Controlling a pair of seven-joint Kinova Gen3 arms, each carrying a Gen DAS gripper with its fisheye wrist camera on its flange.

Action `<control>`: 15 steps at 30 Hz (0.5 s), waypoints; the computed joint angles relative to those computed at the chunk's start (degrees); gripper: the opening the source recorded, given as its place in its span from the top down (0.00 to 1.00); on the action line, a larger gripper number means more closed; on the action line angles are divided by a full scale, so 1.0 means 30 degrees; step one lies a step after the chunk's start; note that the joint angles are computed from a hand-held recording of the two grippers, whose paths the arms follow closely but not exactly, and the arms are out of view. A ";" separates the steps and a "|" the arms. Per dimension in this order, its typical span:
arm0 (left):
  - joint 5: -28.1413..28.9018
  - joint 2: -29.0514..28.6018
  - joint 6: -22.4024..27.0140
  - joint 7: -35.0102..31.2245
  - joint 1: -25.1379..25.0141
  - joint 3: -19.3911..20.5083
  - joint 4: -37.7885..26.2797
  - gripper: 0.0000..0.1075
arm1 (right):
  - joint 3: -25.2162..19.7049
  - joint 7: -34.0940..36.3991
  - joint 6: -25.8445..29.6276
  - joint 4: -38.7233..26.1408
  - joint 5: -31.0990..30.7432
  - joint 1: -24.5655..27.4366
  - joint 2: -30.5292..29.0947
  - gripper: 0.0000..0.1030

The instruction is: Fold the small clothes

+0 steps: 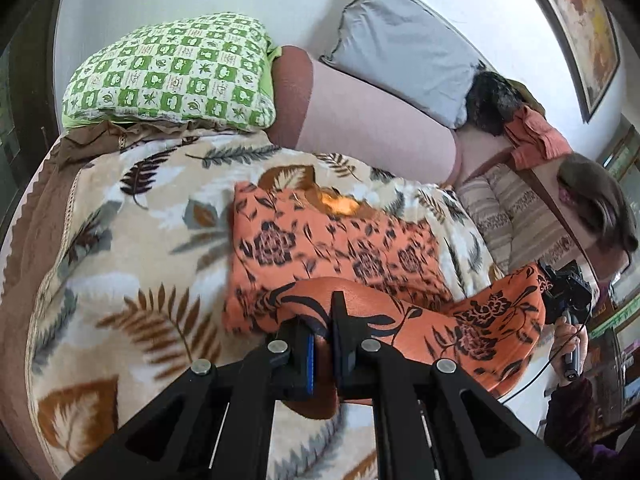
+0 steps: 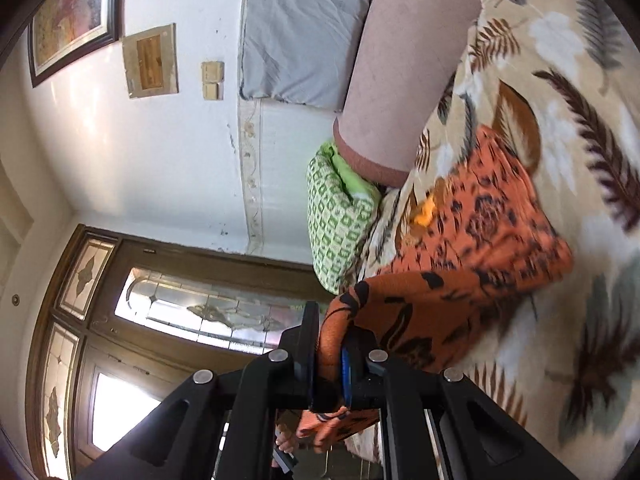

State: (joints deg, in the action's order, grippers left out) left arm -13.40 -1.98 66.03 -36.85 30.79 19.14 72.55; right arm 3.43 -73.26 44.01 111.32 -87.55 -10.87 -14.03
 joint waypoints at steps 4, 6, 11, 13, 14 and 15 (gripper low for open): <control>0.1625 0.1121 -0.0795 -0.1280 -0.1122 -0.1354 -0.0413 0.94 | 0.0239 0.0408 -0.0230 -0.1317 -0.0625 0.0421 0.2246 0.91; 0.2523 0.2081 -0.1234 -0.1925 -0.1763 -0.2026 -0.0782 0.94 | 0.0108 0.0431 -0.0412 -0.1904 -0.0748 0.0930 0.3264 0.91; 0.3609 0.5034 -0.1653 -0.3101 -0.2519 -0.3051 -0.2371 0.94 | -0.0555 -0.0096 -0.0827 -0.3689 -0.0692 0.2278 0.6612 0.91; 0.3581 0.6221 -0.1463 -0.3396 -0.2457 -0.3413 -0.3187 0.94 | -0.0773 -0.0527 -0.0947 -0.4531 -0.0333 0.2630 0.7980 0.91; 0.3737 0.6954 -0.1202 -0.3535 -0.2550 -0.3591 -0.3684 0.94 | -0.0949 -0.0373 -0.0924 -0.4772 -0.0620 0.2820 0.8584 0.91; 0.3811 0.7456 -0.0912 -0.3485 -0.2544 -0.3795 -0.4041 0.93 | -0.1480 -0.0076 -0.0774 -0.5075 -0.1217 0.3359 0.9446 0.88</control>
State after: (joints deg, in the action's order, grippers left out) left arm -1.97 20.38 63.30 -47.31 23.15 7.76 60.42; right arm -1.01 -73.49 41.69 96.10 -91.20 -0.79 14.31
